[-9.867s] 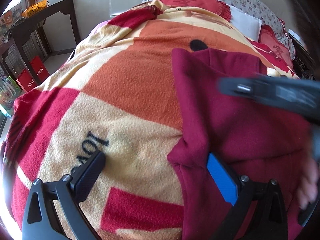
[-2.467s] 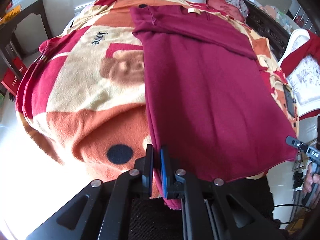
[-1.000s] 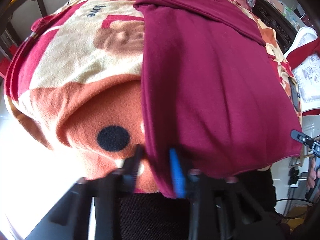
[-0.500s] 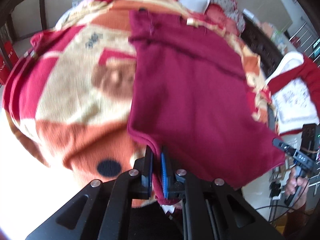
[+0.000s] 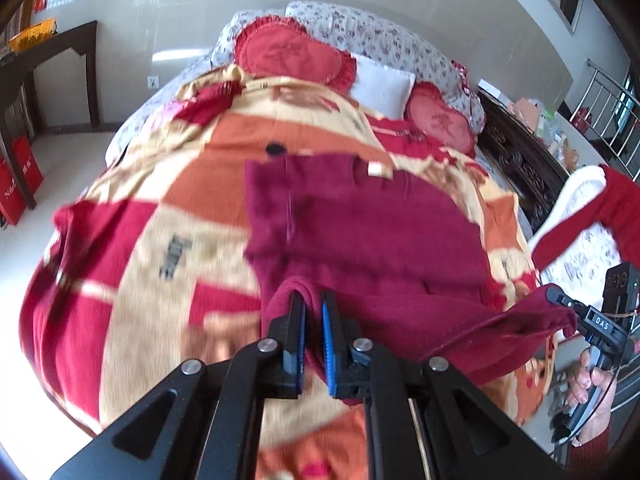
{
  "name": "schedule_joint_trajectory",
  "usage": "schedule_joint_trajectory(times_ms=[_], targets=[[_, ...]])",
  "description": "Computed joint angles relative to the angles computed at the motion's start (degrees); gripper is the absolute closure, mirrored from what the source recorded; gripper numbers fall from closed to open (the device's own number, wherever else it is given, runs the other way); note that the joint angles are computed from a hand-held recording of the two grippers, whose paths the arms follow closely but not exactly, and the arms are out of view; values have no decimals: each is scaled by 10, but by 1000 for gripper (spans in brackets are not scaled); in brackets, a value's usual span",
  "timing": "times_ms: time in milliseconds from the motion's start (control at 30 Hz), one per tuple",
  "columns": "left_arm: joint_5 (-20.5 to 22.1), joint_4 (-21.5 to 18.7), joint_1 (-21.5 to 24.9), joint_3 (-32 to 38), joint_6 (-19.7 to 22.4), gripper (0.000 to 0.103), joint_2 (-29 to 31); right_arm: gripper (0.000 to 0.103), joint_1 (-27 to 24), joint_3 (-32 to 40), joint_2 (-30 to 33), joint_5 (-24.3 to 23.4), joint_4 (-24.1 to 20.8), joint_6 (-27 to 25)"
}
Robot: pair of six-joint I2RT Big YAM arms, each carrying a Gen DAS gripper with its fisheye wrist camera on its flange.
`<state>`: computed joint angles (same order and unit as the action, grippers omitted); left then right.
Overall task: Fold small clothes
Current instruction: 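Grasp the shirt hem with the left gripper while the right gripper grasps it too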
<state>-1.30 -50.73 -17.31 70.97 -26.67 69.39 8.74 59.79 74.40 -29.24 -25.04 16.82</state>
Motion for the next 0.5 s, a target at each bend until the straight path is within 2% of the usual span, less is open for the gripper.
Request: schedule_joint_trajectory(times_ms=[233, 500], targets=[[-30, 18, 28, 101, 21, 95, 113, 103, 4, 118, 104, 51, -6, -2], [-49, 4, 48, 206, 35, 95, 251, 103, 0, 250, 232, 75, -43, 7]])
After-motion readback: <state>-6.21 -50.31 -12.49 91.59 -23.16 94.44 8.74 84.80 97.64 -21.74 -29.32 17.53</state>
